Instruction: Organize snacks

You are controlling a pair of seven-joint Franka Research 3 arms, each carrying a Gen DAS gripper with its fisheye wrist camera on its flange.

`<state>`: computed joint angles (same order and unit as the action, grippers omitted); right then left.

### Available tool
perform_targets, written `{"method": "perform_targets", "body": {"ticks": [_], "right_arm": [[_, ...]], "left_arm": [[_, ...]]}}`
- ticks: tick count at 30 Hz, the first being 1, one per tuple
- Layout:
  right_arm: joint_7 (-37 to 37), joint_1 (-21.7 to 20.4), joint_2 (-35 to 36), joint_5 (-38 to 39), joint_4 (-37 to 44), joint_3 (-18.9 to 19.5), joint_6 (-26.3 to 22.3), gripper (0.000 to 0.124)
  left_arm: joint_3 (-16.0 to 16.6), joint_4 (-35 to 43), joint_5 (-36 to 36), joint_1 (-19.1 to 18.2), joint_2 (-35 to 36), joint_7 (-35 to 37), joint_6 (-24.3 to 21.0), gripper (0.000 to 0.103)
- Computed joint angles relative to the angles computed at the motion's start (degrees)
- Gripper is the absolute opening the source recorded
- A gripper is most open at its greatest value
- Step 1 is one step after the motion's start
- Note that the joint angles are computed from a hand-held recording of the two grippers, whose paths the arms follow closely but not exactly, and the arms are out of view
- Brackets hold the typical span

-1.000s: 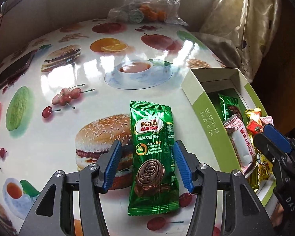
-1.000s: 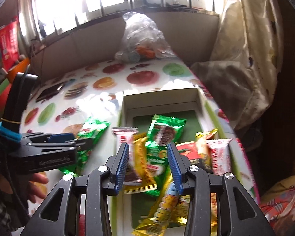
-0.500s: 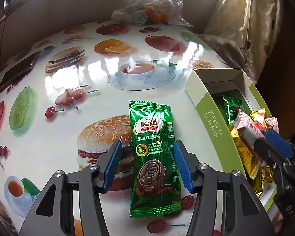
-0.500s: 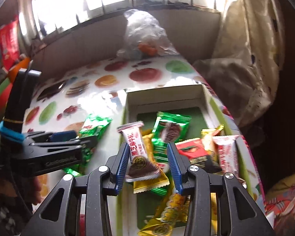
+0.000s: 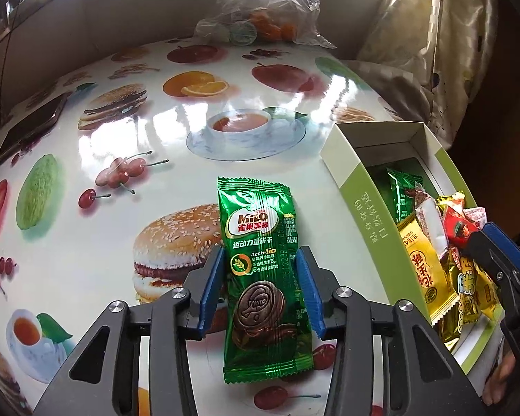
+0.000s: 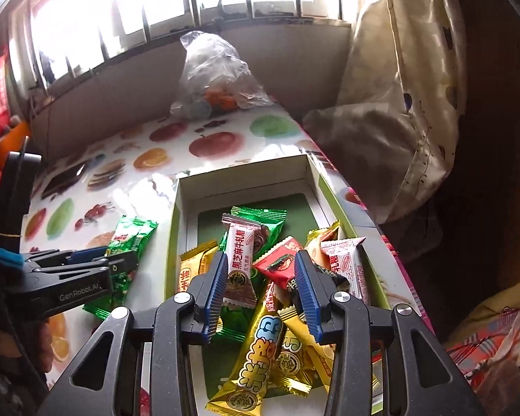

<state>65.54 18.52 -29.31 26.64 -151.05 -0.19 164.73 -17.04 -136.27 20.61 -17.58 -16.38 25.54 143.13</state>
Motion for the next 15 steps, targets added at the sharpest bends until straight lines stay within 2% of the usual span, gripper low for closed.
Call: {"method": "perform_targets", "body": {"ticks": [2, 7, 11, 15], "right_arm": [[0.3, -0.3, -0.6, -0.1, -0.3, 0.1, 0.0, 0.039], [0.8, -0.3, -1.7, 0.1, -0.7, -0.3, -0.4, 0.039], [0.6, 0.3, -2.6, 0.7, -1.2, -0.7, -0.5, 0.039], [0.6, 0.5, -3.6, 1.1, -1.6, -0.8, -0.8, 0.039]], "left_arm": [[-0.1, -0.6, 0.4, 0.1, -0.9, -0.6, 0.3, 0.035], [0.5, -1.3, -1.3, -0.3, -1.7, 0.9, 0.4, 0.035], [0.3, -2.0, -1.5, -0.4, -2.0, 0.6, 1.9, 0.035], [-0.5, -1.4, -0.5, -0.2, -2.1, 0.0, 1.3, 0.032]]}}
